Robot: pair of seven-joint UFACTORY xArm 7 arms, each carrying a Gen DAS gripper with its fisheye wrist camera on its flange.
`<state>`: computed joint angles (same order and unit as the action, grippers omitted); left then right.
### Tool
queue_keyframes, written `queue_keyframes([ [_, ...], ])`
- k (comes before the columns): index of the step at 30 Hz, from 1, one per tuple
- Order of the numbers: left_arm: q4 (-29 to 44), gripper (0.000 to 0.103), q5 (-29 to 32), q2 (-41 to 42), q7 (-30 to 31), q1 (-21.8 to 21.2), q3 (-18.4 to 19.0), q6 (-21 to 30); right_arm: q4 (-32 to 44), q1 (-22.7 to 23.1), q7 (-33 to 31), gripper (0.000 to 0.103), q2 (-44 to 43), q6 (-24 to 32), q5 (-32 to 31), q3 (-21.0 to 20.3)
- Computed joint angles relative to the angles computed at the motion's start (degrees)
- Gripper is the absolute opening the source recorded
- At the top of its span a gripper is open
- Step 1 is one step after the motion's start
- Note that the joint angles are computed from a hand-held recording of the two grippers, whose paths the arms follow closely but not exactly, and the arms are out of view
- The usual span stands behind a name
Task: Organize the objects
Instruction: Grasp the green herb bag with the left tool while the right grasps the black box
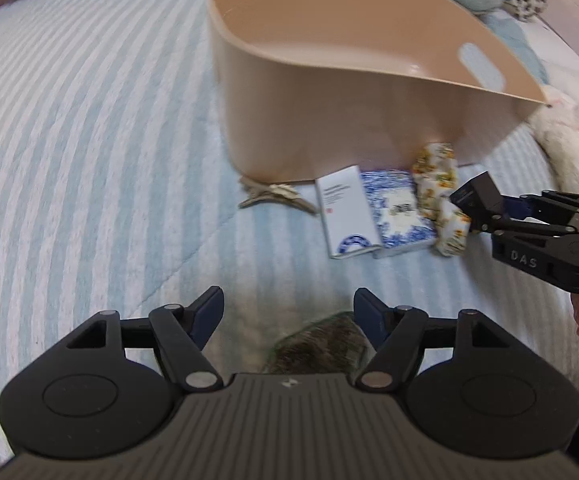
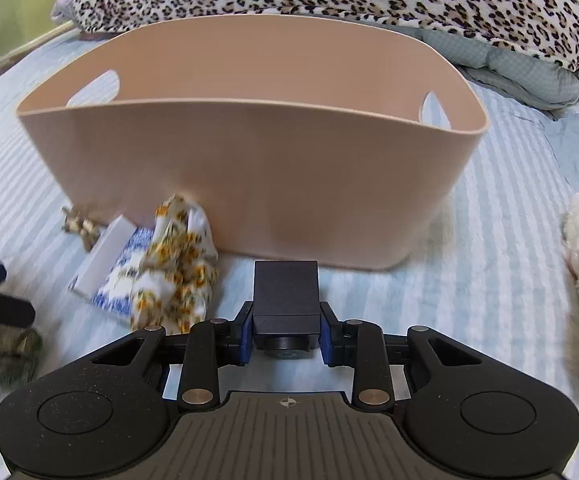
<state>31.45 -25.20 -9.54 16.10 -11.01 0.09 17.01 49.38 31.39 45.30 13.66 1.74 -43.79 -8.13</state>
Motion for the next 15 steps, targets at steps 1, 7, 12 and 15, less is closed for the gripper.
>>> queue_keyframes([
  [1, -0.34, 0.075, -0.29, -0.53, 0.78, -0.34, -0.01, -0.04, -0.63, 0.01, -0.25, 0.029, -0.59, 0.34, -0.14, 0.03],
  [7, -2.42, 0.076, 0.11, -4.28, 4.61, -1.02, 0.2, 5.21, -4.19, -2.78, 0.02, 0.029, -4.12, 2.55, -2.28, 2.84],
  [12, -3.3, 0.062, 3.66, -2.19, 2.8, -0.07, -0.55, 3.88, -6.3, -5.44, 3.36, 0.029, -6.12, 3.0, -5.76, 5.34],
  [15, -3.99, 0.06, 2.37, -2.21, 4.11, -0.79, 0.03, 1.74, -6.95, -7.5, 3.35, 0.029, -6.83, 2.71, -5.77, 7.11],
])
